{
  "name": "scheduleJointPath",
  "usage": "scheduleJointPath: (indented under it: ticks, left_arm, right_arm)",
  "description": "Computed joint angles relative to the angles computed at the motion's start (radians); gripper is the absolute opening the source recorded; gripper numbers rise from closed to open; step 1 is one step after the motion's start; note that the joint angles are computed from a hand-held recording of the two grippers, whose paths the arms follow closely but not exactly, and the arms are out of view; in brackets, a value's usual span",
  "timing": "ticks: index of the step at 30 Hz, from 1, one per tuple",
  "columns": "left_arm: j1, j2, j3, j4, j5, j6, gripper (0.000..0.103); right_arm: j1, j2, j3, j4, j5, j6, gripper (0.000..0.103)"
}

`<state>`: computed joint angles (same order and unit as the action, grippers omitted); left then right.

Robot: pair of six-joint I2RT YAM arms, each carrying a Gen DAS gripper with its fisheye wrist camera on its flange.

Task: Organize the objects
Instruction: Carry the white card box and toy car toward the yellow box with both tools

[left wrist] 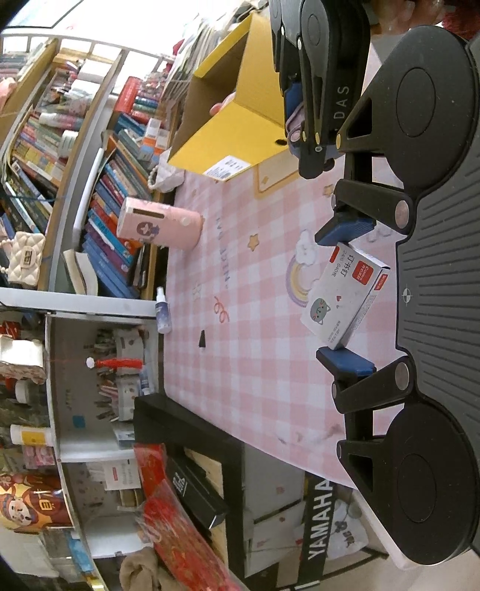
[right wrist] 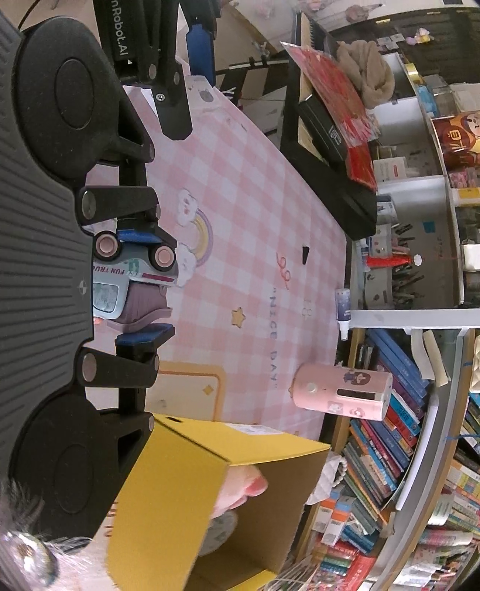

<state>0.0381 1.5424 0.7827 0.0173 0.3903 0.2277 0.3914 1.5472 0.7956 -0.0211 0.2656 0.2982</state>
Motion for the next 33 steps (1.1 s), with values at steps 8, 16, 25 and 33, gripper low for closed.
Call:
scheduleJointPath:
  ticks: [8, 16, 25, 33]
  left_arm:
    - [0.032, -0.092, -0.077, -0.044, 0.056, 0.068, 0.059]
    - [0.011, -0.134, -0.113, -0.068, 0.094, 0.110, 0.059]
    - [-0.072, -0.162, -0.129, -0.093, 0.122, 0.142, 0.059]
    - [-0.154, -0.186, -0.145, -0.099, 0.127, 0.148, 0.059]
  right_arm:
    - [0.080, -0.108, -0.092, -0.049, 0.081, 0.099, 0.040]
    - [0.137, -0.210, -0.173, -0.109, 0.159, 0.187, 0.040]
    - [0.155, -0.356, -0.254, -0.237, 0.239, 0.318, 0.040]
    - [0.161, -0.478, -0.303, -0.374, 0.290, 0.430, 0.040]
